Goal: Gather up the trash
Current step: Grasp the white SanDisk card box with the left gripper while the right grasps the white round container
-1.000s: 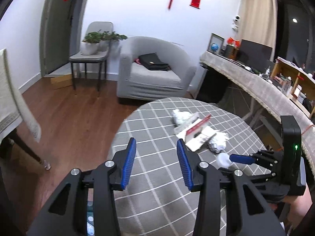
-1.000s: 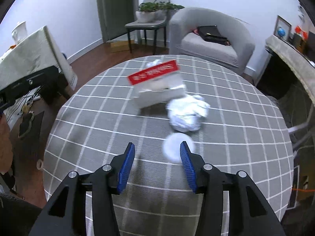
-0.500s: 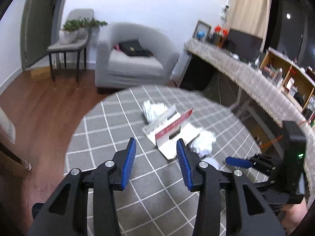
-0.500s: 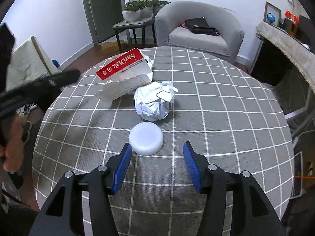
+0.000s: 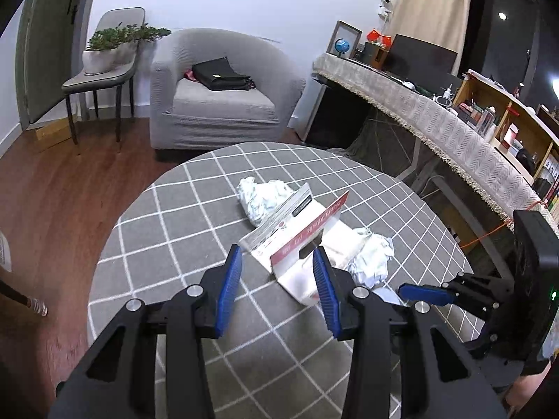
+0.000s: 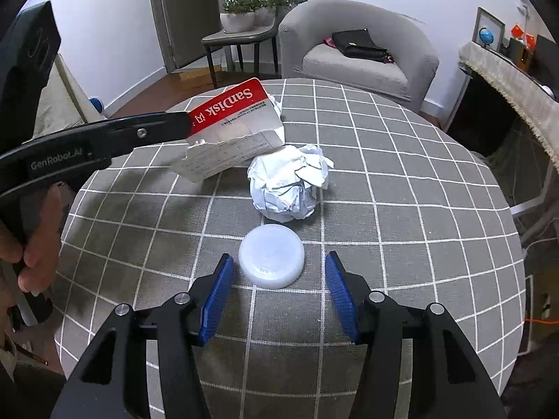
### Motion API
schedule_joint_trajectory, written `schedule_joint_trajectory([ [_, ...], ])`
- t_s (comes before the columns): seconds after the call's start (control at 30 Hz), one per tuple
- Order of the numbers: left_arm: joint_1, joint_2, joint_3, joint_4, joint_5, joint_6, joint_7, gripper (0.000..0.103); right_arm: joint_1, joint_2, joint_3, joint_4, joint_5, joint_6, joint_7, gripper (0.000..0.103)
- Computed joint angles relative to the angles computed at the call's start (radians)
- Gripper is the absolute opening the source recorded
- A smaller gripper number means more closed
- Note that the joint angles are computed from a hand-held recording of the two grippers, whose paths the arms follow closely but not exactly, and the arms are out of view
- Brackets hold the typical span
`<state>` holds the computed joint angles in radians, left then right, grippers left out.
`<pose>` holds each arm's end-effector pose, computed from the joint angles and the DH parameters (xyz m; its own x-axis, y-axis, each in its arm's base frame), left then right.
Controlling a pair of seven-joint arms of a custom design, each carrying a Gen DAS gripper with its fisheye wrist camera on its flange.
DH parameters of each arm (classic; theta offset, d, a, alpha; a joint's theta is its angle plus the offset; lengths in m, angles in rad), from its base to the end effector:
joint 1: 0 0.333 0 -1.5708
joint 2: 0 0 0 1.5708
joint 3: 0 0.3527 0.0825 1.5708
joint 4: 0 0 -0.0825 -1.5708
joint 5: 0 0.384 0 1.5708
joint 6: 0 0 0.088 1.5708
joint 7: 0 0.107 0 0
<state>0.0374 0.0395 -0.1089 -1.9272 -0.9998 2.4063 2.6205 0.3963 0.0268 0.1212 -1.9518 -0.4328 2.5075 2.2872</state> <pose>0.6069 -0.0480 0.5537 -0.5658 -0.7706 0.2934 -0.6535 0.2021 -0.7294 0.5262 0.3023 0.5583 0.0815 -0.9967 0.0008 -0.8112 -0.0668 -0.5810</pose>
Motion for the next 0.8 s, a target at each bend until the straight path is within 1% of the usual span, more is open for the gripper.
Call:
schedule_joint_trajectory([
  [0.13,-0.008,0.026,-0.008,0.023,0.037,-0.009,-0.013,0.043,-0.002,0.008,-0.002,0.01,0.002,0.001,0.006,0.055],
  [0.3,0.001,0.051,-0.015,0.053,0.02,-0.061,-0.013,0.043,-0.001,0.018,-0.004,0.022,-0.01,-0.003,0.021,0.055],
  [0.33,0.001,0.055,-0.018,0.057,0.02,-0.068,-0.014,0.042,-0.001,0.018,-0.005,0.02,-0.017,-0.005,0.024,0.054],
  [0.4,0.0,0.06,-0.022,0.061,0.023,-0.07,-0.015,0.036,0.0,0.018,-0.005,0.021,-0.029,-0.011,0.027,0.052],
  [0.47,-0.002,0.062,-0.026,0.063,0.028,-0.074,-0.012,0.033,-0.003,0.016,-0.008,0.016,-0.028,-0.003,0.032,0.051],
  [0.53,-0.006,0.064,-0.029,0.063,0.047,-0.072,-0.018,0.022,-0.005,0.02,-0.009,0.024,-0.033,-0.012,0.039,0.05],
  [0.57,-0.01,0.064,-0.031,0.061,0.058,-0.066,-0.022,0.02,-0.005,0.021,-0.009,0.025,-0.035,-0.013,0.04,0.049],
  [0.6,-0.012,0.064,-0.032,0.059,0.068,-0.062,-0.027,0.013,-0.005,0.023,-0.01,0.028,-0.039,-0.016,0.043,0.049],
  [0.63,-0.014,0.063,-0.033,0.057,0.074,-0.061,-0.03,0.013,-0.005,0.023,-0.009,0.028,-0.039,-0.017,0.043,0.047],
  [0.67,-0.014,0.061,-0.034,0.054,0.074,-0.06,-0.028,0.012,-0.005,0.023,-0.009,0.028,-0.035,-0.017,0.04,0.044],
  [0.7,-0.015,0.059,-0.034,0.052,0.076,-0.061,-0.028,0.009,-0.005,0.023,-0.008,0.029,-0.032,-0.02,0.036,0.041],
  [0.8,-0.023,0.041,-0.035,0.034,0.09,-0.028,-0.024,0.004,-0.002,0.022,-0.005,0.033,-0.026,-0.033,0.015,0.039],
])
